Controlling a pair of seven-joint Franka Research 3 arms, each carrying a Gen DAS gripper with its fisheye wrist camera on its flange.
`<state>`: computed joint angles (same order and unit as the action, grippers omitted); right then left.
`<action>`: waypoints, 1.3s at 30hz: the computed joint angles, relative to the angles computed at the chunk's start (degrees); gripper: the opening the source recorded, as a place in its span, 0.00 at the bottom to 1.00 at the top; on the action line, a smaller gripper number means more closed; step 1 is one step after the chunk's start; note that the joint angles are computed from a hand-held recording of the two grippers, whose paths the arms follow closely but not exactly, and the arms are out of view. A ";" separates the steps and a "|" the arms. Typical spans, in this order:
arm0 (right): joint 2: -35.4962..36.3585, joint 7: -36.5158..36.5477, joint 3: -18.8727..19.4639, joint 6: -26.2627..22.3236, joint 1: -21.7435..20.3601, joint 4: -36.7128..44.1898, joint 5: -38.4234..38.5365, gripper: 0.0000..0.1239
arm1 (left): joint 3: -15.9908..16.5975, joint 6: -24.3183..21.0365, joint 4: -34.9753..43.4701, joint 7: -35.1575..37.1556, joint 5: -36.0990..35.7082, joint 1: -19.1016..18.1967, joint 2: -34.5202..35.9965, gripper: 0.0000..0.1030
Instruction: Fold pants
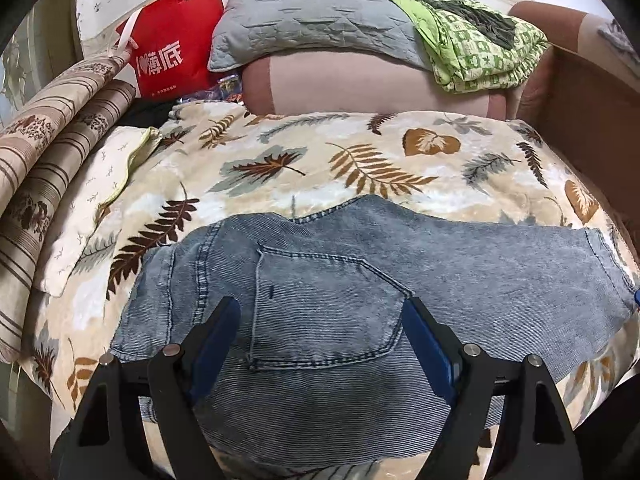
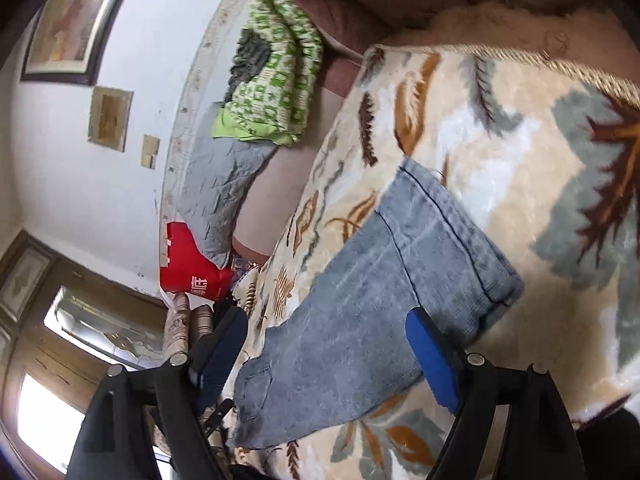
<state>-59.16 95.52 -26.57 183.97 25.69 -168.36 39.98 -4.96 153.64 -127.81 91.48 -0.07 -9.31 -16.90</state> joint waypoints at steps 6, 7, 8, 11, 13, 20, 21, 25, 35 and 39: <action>2.20 -0.10 0.56 0.05 0.43 0.94 -0.77 0.68 | -0.35 -1.68 0.24 -1.77 0.33 0.71 0.43 0.81; 2.45 0.12 1.36 -0.49 -0.48 0.94 -0.84 0.68 | -0.27 -2.02 0.37 -1.86 0.17 0.70 0.59 0.81; 2.91 0.32 2.24 -0.97 -1.39 1.06 -0.92 0.68 | 0.09 -2.34 0.50 -1.47 -0.74 0.39 0.72 0.81; 3.68 1.46 4.80 -3.63 -4.68 1.15 -0.66 0.68 | 0.33 -2.70 0.68 -0.79 -2.02 0.04 0.93 0.81; 3.26 1.73 5.78 -4.44 -5.77 0.82 -0.14 0.68 | 0.49 -2.45 0.56 0.23 -3.03 -0.36 0.95 0.81; -0.77 5.74 11.86 -9.86 -12.74 -2.56 1.30 0.68 | 0.39 -2.79 0.80 2.97 -5.49 -1.36 1.38 0.81; -1.10 5.89 11.82 -9.77 -12.77 -2.86 1.57 0.68 | 0.34 -2.61 0.78 3.14 -5.69 -1.38 1.43 0.81; -1.06 5.17 11.05 -8.68 -11.93 -2.94 1.58 0.68 | 0.39 -2.47 0.57 3.60 -6.66 -1.49 1.33 0.81; -0.14 8.74 13.31 -9.69 -15.13 -3.38 2.35 0.68 | 1.45 -0.89 -1.23 6.22 -11.26 -1.53 2.79 0.81; 0.34 10.86 14.66 -11.03 -17.51 -3.42 1.67 0.68 | 2.32 0.54 -1.68 10.14 -14.72 -2.54 2.96 0.81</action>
<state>-58.82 106.38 -11.91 172.94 8.18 -171.77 41.65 -2.63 154.18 -129.49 101.62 -14.79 -11.85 -13.94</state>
